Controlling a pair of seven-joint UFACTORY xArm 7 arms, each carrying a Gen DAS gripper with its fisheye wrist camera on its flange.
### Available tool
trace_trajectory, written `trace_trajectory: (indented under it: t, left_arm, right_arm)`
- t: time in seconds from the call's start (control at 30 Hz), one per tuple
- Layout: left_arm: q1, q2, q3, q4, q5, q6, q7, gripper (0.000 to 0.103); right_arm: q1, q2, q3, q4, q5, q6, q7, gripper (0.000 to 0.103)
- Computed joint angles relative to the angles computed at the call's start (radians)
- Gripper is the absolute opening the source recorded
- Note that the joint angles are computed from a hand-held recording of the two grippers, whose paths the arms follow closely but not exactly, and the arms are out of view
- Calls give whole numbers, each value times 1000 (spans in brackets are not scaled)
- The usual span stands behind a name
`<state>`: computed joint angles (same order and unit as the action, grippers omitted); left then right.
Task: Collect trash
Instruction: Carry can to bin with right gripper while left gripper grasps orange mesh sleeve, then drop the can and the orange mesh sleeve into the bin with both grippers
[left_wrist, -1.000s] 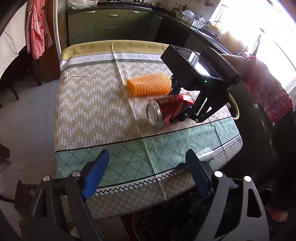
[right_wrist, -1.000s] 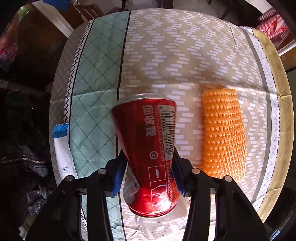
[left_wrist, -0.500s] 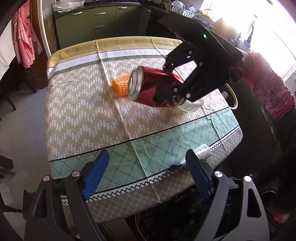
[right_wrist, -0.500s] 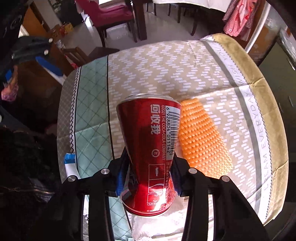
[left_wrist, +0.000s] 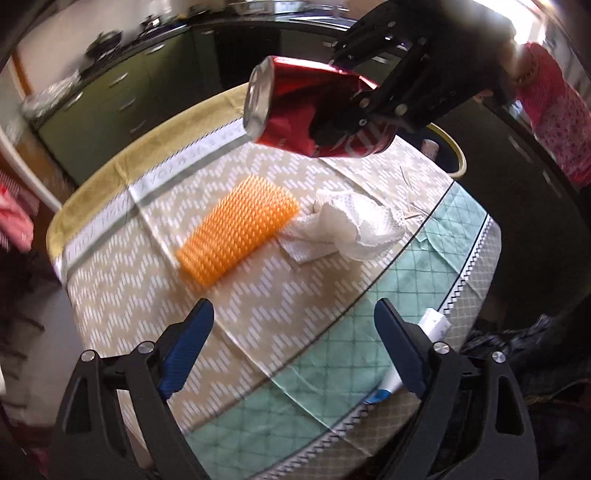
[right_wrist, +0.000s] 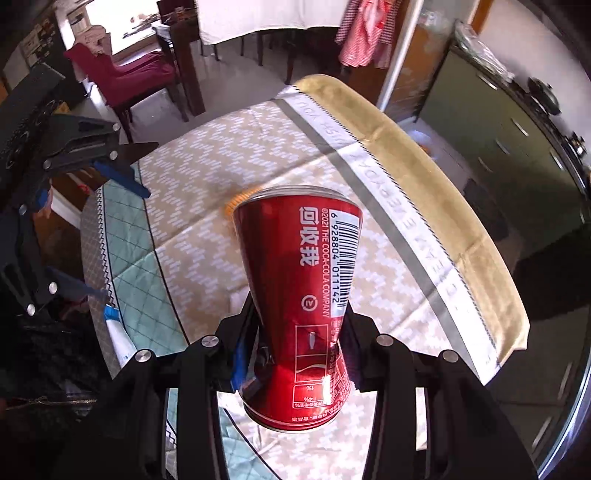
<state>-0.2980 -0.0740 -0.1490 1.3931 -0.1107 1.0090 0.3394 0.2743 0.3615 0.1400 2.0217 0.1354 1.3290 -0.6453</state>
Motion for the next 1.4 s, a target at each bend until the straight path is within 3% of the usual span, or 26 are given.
trace_trajectory:
  t: [0.13,0.33,0.53,0.63,0.77,0.93,1.0,1.1,1.23,1.4]
  left_arm:
    - [-2,164,1,147,33,0,254,86]
    - [1,457,7,490,66,168,325,86]
    - [-22,567,20,611,113,267,371,86]
    - [-28,585,20,630,111,287,387,85]
    - [-43,622,31,669,123,321,365,66]
    - [-26,603,40,623,110,262,316,45]
    - [-26,575,45,576,122,219,292,29]
    - [-13,526,41,514,113,170,260,18]
    - [8,425,25,393,87,94,266,17]
    - [-11,387,11,406,81,119,222,17]
  right_arm:
    - [-77,-131,-51,-172,5,-56,38,41]
    - [-205,-285,-119,-398,40,-132,95,41]
    - [-303,-363,-174,-548,79,-180,123,41]
    - [-331,-389,-187,-608,100,-205,124,41]
    - [-347,-378,-190,-635,95,-224,153,41]
    - [-362,-348,-190,-649,97,-248,190,41]
    - [-368,-337,-191,-652,93,-258,206,41]
    - [-382,-322,-197,-660,84,-270,242,41]
    - [-402,-305,-206,-660,56,-279,302,41]
    - [-423,-270,-209,-645,47,-296,347,43]
